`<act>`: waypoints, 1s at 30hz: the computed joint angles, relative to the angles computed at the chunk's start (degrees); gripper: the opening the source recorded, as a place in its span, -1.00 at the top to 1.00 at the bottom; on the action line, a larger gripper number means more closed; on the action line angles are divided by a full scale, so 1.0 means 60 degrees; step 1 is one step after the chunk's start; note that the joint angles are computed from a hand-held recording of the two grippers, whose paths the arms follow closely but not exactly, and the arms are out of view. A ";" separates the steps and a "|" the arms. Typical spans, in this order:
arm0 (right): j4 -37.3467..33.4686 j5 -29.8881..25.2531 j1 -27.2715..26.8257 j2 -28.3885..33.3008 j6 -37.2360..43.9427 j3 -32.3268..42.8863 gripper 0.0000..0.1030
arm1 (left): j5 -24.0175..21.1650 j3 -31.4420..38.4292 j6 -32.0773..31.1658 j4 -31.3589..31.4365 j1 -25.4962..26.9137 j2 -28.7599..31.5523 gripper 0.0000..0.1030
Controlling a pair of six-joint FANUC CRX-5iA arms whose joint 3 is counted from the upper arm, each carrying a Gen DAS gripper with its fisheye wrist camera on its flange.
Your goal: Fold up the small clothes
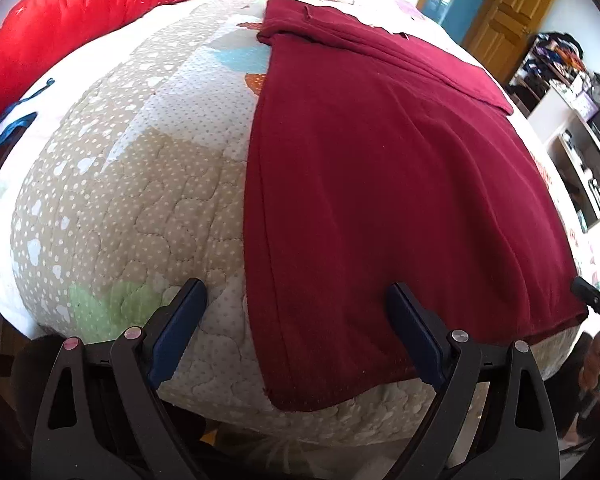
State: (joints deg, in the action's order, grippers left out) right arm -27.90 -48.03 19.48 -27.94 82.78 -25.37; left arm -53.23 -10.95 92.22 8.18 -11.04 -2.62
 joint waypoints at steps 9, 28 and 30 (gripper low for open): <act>-0.2139 -0.1061 -0.1187 0.0968 0.2551 0.1095 0.81 | -0.0183 -0.0432 -0.1474 0.2123 0.0788 -0.0131 0.82; -0.3779 0.0218 -0.2768 0.4479 0.3968 0.5431 0.83 | 0.0682 0.5771 -0.1292 0.2436 0.0647 0.4130 0.87; -0.2755 0.0707 -0.2523 0.5119 0.3030 0.5966 0.83 | 0.0242 0.7308 -0.0408 0.1813 0.0580 0.5198 0.87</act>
State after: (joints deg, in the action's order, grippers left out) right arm -44.43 -43.79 4.34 2.77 100.97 10.43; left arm -51.78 32.90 89.78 19.06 -7.57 28.57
